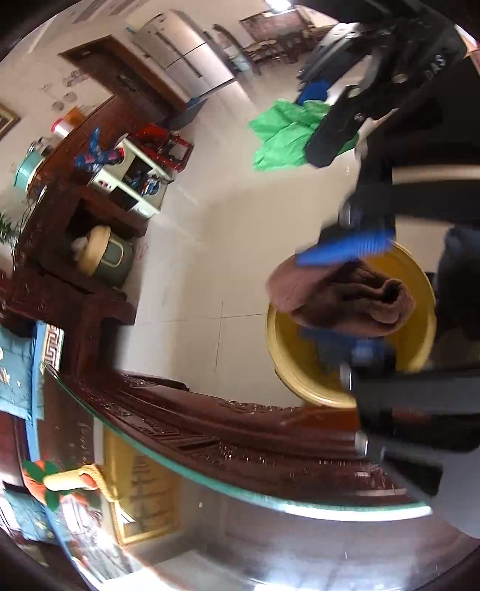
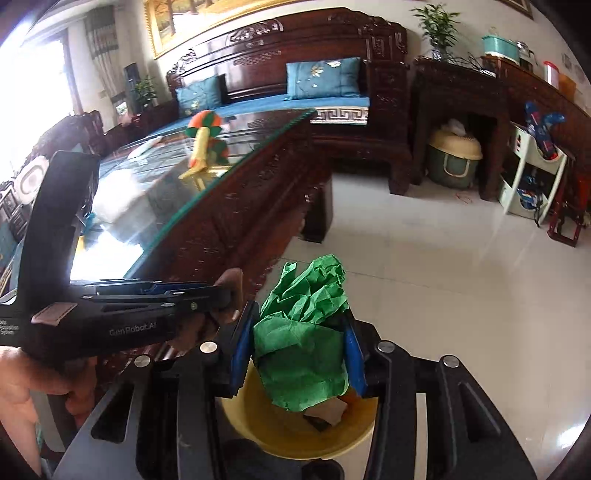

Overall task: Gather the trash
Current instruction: 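Open both tools over the yellow bucket to drop glove and green paper, then move both tools back to the table toward the yellow snack bag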

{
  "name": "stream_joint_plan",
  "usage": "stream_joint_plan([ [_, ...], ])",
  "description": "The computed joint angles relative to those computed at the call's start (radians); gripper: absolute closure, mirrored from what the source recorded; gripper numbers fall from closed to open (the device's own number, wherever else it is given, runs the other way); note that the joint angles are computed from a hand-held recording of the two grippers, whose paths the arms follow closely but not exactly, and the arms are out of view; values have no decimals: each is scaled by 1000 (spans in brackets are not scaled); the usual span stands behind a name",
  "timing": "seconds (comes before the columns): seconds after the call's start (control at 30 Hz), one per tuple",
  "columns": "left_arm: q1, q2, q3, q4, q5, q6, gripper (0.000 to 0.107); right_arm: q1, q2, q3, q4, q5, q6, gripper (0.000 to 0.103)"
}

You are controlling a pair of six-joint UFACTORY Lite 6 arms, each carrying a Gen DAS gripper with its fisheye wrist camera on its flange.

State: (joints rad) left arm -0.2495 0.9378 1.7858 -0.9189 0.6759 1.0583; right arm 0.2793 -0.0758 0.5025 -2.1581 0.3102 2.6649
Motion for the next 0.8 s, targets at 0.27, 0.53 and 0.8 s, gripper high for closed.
stream_joint_plan([
  [0.27, -21, -46, -59, -6, -90, 38, 35, -61, 108, 3, -331, 0, 308, 61],
  [0.53, 42, -103, -86, -25, -59, 69, 35, -45, 189, 93, -293, -48, 250, 46],
  [0.8, 87, -160, -128, -46, -36, 125, 35, 17, 161, 109, 40, -20, -38, 37],
])
